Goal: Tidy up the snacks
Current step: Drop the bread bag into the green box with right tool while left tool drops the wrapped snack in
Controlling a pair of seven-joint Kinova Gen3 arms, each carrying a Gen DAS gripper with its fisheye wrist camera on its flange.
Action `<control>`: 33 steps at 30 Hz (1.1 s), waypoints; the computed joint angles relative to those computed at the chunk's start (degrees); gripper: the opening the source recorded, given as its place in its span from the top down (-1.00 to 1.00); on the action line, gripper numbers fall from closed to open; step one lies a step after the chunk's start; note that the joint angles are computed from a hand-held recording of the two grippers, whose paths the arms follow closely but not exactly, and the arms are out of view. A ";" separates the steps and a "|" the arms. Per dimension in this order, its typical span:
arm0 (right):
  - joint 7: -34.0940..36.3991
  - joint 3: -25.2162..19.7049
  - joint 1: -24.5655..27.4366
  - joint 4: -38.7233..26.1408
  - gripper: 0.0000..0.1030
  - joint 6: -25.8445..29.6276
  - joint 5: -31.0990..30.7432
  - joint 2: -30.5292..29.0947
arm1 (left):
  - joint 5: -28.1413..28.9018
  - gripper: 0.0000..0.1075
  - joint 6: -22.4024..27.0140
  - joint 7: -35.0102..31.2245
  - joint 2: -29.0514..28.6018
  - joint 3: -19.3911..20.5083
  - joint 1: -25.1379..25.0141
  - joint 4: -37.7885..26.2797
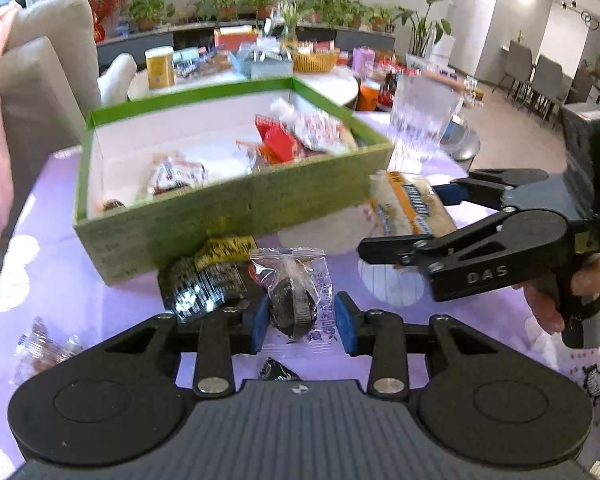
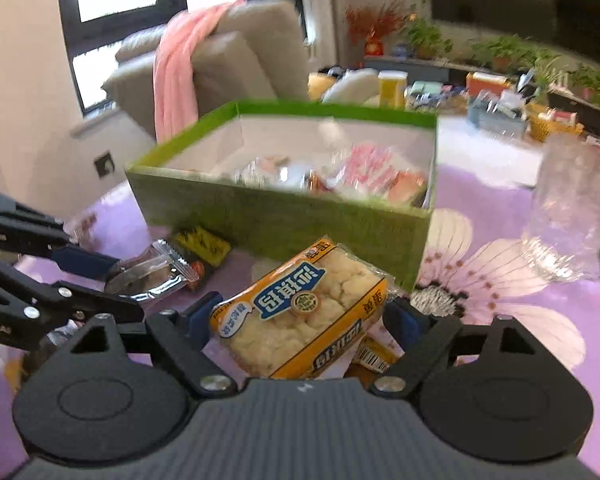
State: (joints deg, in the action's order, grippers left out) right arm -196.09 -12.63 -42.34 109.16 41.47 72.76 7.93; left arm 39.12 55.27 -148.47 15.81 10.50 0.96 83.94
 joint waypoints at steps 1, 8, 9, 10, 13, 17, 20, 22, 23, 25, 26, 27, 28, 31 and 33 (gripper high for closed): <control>-1.39 -0.25 -0.76 0.08 -0.64 1.47 1.21 -0.54 | 0.85 0.39 -0.09 -0.40 -0.42 0.07 -0.45 0.16; -2.94 -1.15 -2.31 -5.36 -0.64 10.18 4.68 0.26 | 5.82 0.39 -2.78 -1.94 -1.65 -0.21 -1.63 -1.42; -2.56 -0.93 -2.33 -6.34 -0.64 10.73 4.98 0.72 | 6.08 0.39 -3.14 -1.91 -1.34 -0.18 -1.57 -2.22; -1.54 -0.61 -2.24 -7.74 -0.64 11.10 5.14 1.31 | 5.66 0.39 -3.69 -1.26 -0.91 -0.22 -1.18 -3.32; 1.48 0.75 -1.76 -11.64 -0.64 10.76 5.08 3.13 | 3.02 0.38 -5.23 1.93 1.40 -0.20 0.21 -7.74; 4.42 2.99 -1.14 -15.60 -0.64 9.24 3.81 5.28 | 0.05 0.38 -5.55 5.71 5.09 0.64 0.71 -13.26; 5.54 4.68 -0.17 -17.57 -0.64 6.67 2.66 6.48 | -2.44 0.38 -5.39 8.70 7.89 1.21 1.27 -16.71; 6.14 5.75 0.67 -18.84 -0.64 4.76 1.47 7.41 | -4.48 0.36 -5.10 10.97 10.12 1.44 2.09 -19.32; 6.18 6.35 1.03 -19.44 -0.64 3.67 1.06 7.97 | -5.37 0.27 -5.59 11.69 10.70 1.57 2.39 -19.70; 6.38 7.33 1.15 -20.82 -0.64 3.00 -0.38 9.16 | -7.01 0.17 -7.91 11.95 11.05 1.91 2.88 -18.91; 6.60 7.90 0.72 -21.70 -0.64 3.89 -1.43 9.83 | -7.35 0.14 -9.13 11.41 11.02 2.37 2.71 -18.21; 6.72 8.41 0.16 -22.39 -0.64 5.16 -2.32 10.57 | -7.49 0.13 -10.04 10.55 10.93 2.91 2.32 -17.45; 6.80 8.86 -0.41 -22.66 -0.64 5.74 -2.69 10.96 | -7.54 0.13 -10.44 9.80 10.85 3.38 1.84 -16.81; 6.16 9.56 -1.71 -21.26 -0.64 5.94 -2.75 10.78 | -7.61 0.13 -10.17 9.63 10.85 3.81 0.95 -16.15; 7.15 9.30 -2.23 -20.98 -0.64 6.75 -4.00 10.33 | -7.45 0.13 -10.46 9.77 10.29 3.88 0.50 -15.18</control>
